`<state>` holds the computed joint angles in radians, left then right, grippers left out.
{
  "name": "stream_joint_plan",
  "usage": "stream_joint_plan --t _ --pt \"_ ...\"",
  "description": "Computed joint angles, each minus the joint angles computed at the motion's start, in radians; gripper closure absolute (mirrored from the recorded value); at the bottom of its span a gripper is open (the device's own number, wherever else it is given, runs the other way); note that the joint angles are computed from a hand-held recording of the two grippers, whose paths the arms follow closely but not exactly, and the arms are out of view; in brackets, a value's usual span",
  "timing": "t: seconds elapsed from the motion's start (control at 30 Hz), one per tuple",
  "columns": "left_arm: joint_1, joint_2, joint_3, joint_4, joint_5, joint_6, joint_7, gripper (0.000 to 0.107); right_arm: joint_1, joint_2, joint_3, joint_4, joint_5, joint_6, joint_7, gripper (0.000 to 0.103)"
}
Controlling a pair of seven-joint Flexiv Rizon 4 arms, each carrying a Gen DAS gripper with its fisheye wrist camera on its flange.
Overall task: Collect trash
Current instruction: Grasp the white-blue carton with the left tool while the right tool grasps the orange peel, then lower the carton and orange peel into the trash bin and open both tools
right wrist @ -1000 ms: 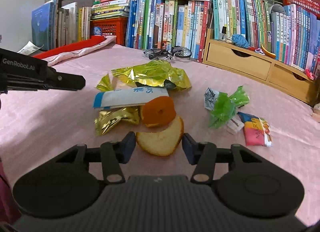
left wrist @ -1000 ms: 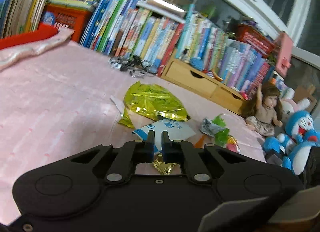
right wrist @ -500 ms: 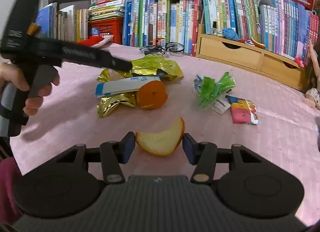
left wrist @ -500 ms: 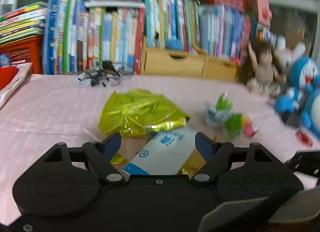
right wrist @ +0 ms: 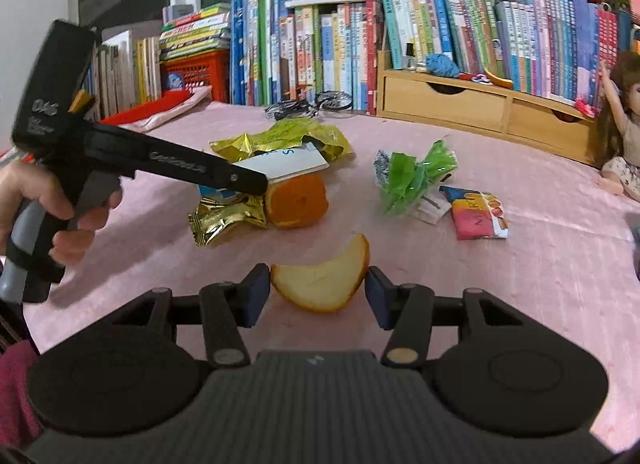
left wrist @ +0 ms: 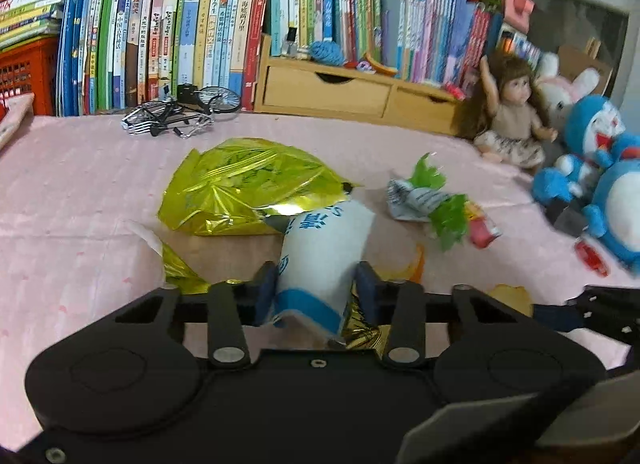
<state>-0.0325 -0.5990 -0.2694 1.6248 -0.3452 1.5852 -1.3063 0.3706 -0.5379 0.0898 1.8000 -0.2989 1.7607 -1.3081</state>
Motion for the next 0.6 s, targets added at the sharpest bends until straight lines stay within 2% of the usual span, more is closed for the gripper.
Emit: stream_joint_plan --t 0.07,0.23,0.47,0.6 --pt "0.023 0.015 -0.033 0.028 0.001 0.025 0.011 0.074 0.012 0.008 -0.012 0.011 0.008 0.01 0.004 0.046" --pt "0.075 0.056 -0.1 0.11 0.022 0.123 -0.002 0.076 0.035 0.024 -0.032 0.033 0.024 0.028 0.011 0.046" --pt "0.15 0.128 -0.178 0.245 0.13 0.292 -0.124 0.076 0.071 0.051 -0.06 0.071 0.06 0.055 0.029 0.047" --pt "0.148 0.18 -0.164 0.315 0.161 0.348 -0.226 0.076 0.074 0.069 -0.058 0.094 0.071 0.066 0.033 0.047"
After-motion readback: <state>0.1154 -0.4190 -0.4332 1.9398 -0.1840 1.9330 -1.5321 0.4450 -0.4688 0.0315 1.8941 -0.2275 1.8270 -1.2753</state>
